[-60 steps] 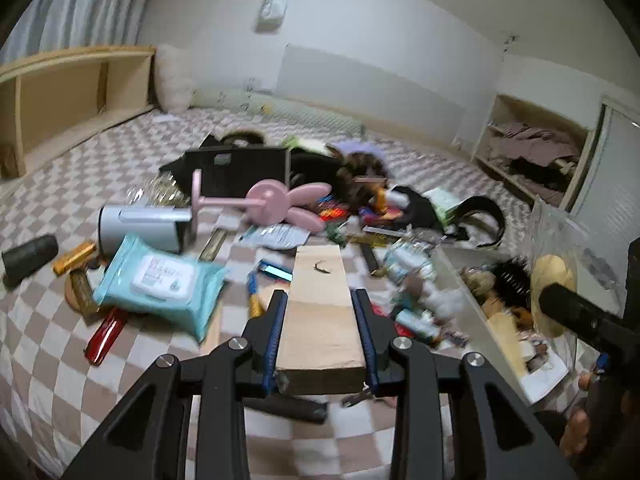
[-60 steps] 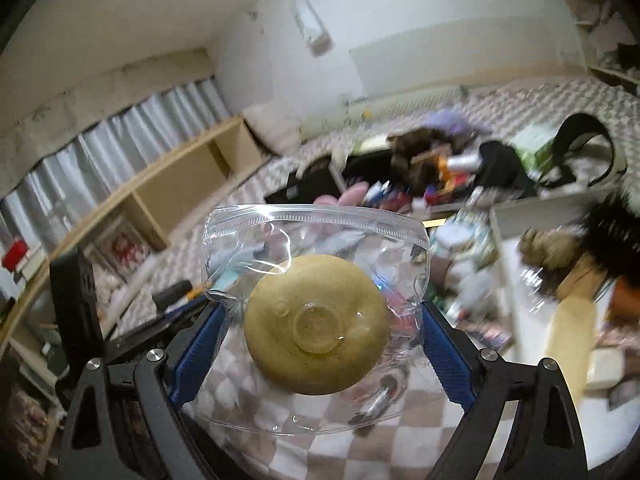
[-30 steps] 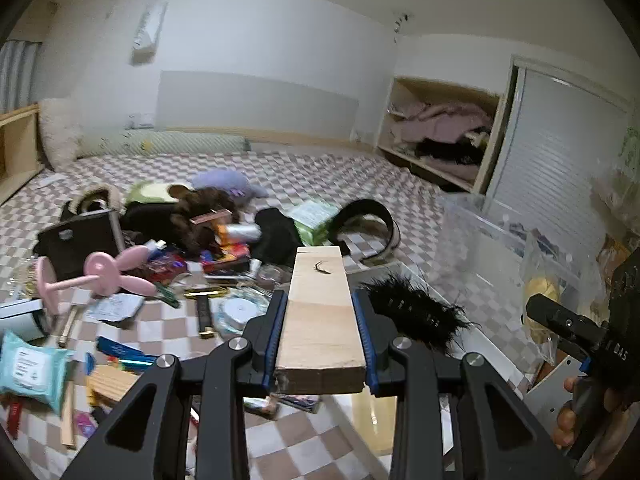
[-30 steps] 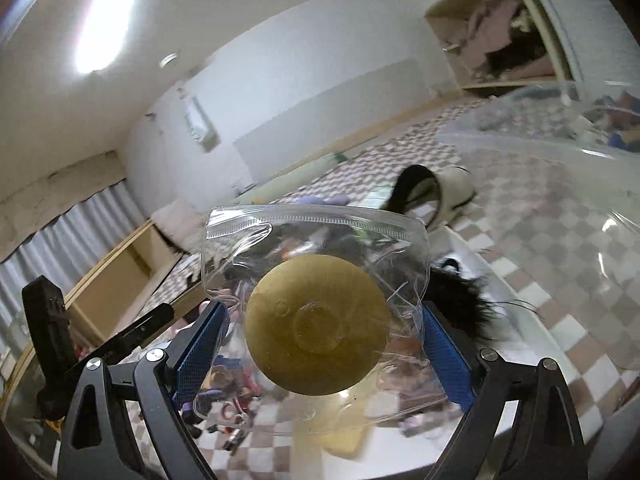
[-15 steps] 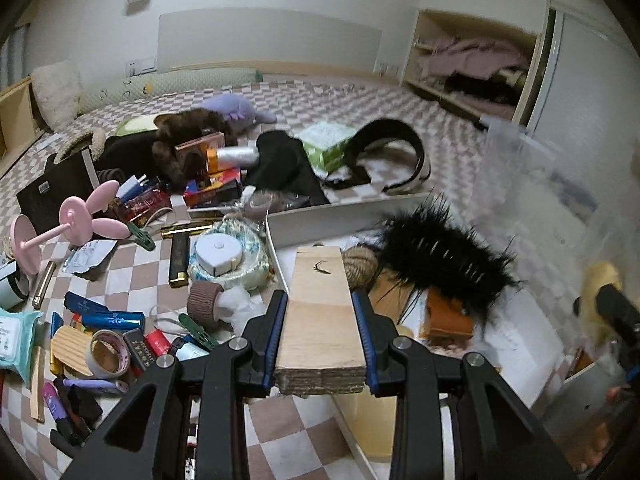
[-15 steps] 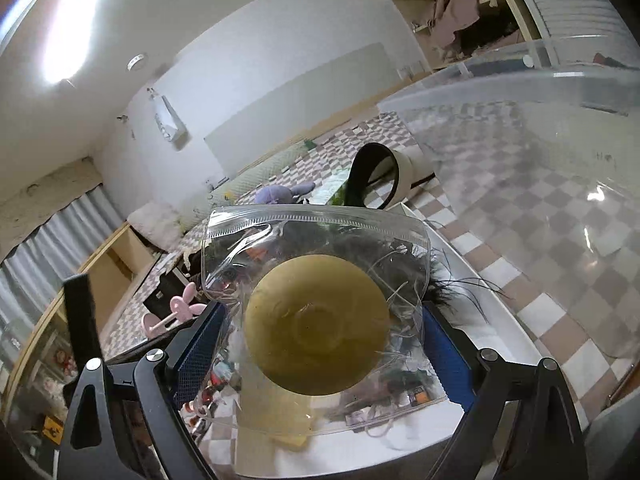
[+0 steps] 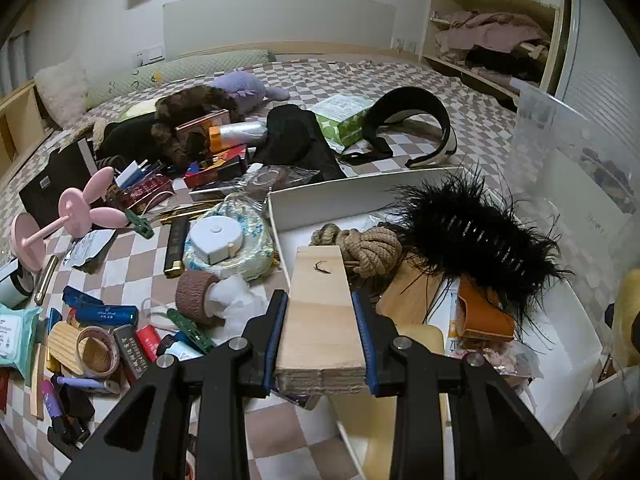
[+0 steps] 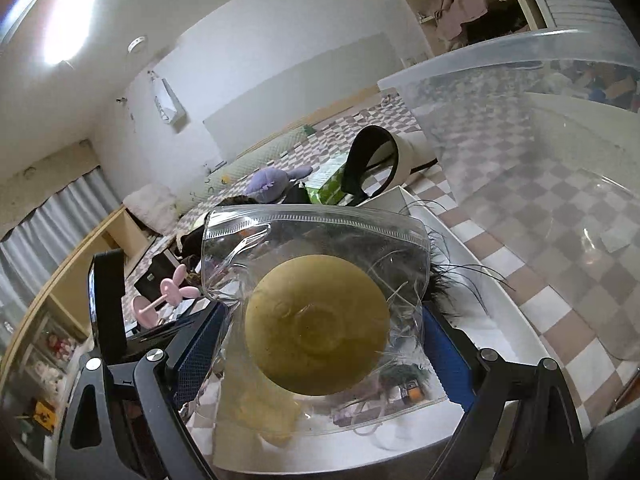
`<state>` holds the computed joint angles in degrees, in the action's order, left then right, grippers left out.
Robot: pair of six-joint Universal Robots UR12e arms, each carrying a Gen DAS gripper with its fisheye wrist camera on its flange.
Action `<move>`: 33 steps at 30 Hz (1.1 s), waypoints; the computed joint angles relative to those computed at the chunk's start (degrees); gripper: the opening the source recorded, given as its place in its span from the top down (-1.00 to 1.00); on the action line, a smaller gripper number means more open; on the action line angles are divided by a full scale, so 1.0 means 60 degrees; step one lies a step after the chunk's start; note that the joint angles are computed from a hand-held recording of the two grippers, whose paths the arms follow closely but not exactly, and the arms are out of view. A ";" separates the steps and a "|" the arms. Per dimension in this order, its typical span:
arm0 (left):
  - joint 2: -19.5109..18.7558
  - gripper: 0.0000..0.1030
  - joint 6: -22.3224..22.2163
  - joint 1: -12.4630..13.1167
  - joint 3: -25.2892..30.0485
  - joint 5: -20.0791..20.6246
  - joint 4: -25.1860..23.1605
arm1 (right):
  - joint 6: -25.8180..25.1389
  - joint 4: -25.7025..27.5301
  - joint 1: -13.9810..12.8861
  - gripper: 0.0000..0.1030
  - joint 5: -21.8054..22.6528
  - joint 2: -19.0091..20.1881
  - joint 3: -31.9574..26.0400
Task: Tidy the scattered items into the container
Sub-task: 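Carry the bagged sponge and wooden block in both grippers over the white box, then open the left gripper to drop the wooden block while the right gripper releases the sponge into the box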
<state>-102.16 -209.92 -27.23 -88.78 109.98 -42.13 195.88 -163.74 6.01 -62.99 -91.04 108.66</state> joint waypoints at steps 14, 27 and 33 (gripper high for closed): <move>-0.0287 0.09 0.0352 0.0024 0.0286 -0.0907 -0.0470 | -0.0020 0.0170 -0.0036 -0.82 -0.0011 0.0158 -0.0234; 0.0234 -0.21 0.0519 -0.0002 -0.0465 -0.1033 0.0371 | -0.1240 0.1605 0.0544 -0.82 0.0338 0.1059 -0.1593; 0.0513 -0.36 0.0309 0.0112 -0.0780 -0.1101 0.0736 | -0.1694 0.2580 0.0891 -0.82 -0.0174 0.1551 -0.2256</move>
